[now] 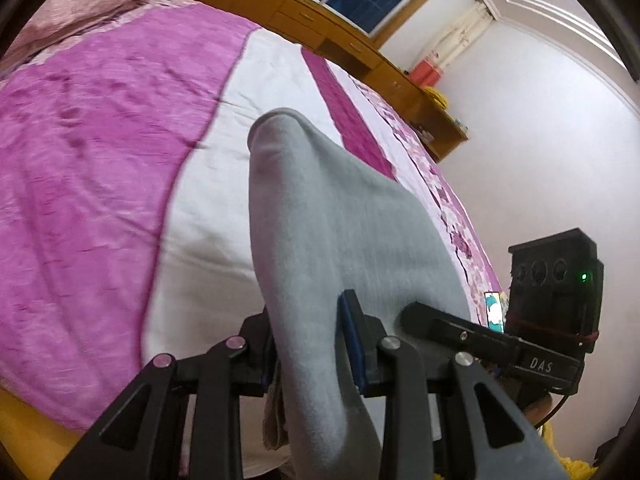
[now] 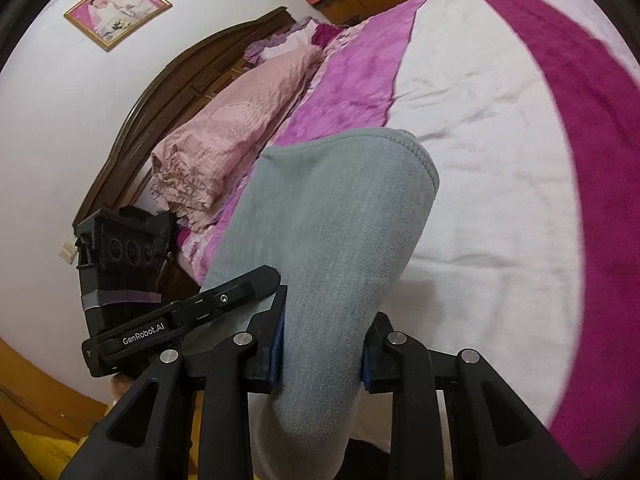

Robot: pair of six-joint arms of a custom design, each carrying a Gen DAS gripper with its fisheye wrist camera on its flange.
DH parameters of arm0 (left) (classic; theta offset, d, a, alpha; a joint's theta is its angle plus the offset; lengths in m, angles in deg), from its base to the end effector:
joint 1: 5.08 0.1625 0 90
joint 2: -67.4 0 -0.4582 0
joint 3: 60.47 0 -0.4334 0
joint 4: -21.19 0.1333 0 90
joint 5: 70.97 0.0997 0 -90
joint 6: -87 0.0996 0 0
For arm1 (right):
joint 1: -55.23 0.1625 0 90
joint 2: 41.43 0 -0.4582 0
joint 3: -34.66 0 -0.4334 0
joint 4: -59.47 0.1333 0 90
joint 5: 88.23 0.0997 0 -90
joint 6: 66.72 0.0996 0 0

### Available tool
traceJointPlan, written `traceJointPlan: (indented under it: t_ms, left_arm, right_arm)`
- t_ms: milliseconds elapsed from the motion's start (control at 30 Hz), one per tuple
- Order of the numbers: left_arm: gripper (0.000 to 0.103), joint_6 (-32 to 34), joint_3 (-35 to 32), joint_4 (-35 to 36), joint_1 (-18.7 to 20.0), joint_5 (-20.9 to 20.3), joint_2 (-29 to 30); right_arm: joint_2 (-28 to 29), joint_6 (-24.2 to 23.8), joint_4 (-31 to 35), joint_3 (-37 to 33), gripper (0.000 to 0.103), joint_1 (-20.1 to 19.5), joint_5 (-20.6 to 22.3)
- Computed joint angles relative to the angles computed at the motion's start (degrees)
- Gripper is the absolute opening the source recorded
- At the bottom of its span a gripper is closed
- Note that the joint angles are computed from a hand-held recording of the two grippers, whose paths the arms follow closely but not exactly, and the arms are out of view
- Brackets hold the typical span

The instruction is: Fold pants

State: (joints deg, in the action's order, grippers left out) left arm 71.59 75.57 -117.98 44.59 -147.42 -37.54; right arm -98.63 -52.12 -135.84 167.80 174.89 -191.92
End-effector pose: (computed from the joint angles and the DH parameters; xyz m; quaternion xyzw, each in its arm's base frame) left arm -0.1251 -0.3894 0.3202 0.1935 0.9616 -0.1923 0.0301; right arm 0.3368 -0.3696 0.0918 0.0959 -0.9561 0.2766 0.0120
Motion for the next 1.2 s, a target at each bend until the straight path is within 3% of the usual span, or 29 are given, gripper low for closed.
traceJointPlan:
  t_ms: [267,567,800,933,1200]
  left_arm:
    - [0.030,1.55,-0.57,-7.56,-2.48,0.38,11.18]
    - [0.030,4.99,-3.52,-12.50,0.19,-0.55,21.65]
    - [0.030,10.36,-5.26,-13.58,3.39,-0.42,26.93]
    - [0.031,11.46,-5.88,-12.63,4.17,-1.37,27.04]
    - [0.032,10.62,-7.74,-7.17,2.43,0.87,26.74]
  right_arm:
    - [-7.68,-6.16,3.64,2.76,0.021,-5.47,-1.22]
    - [-8.01,-9.61,4.30,1.97,0.021,-11.45,-1.64]
    - [-3.72,-6.88,1.92,1.24,0.023,-13.62,-6.30]
    - [-3.37,-5.54,-1.34,2.49,0.025,-15.60,-4.08]
    - [-3.48,-2.01,-2.18,3.14,0.030,-14.27,-6.74]
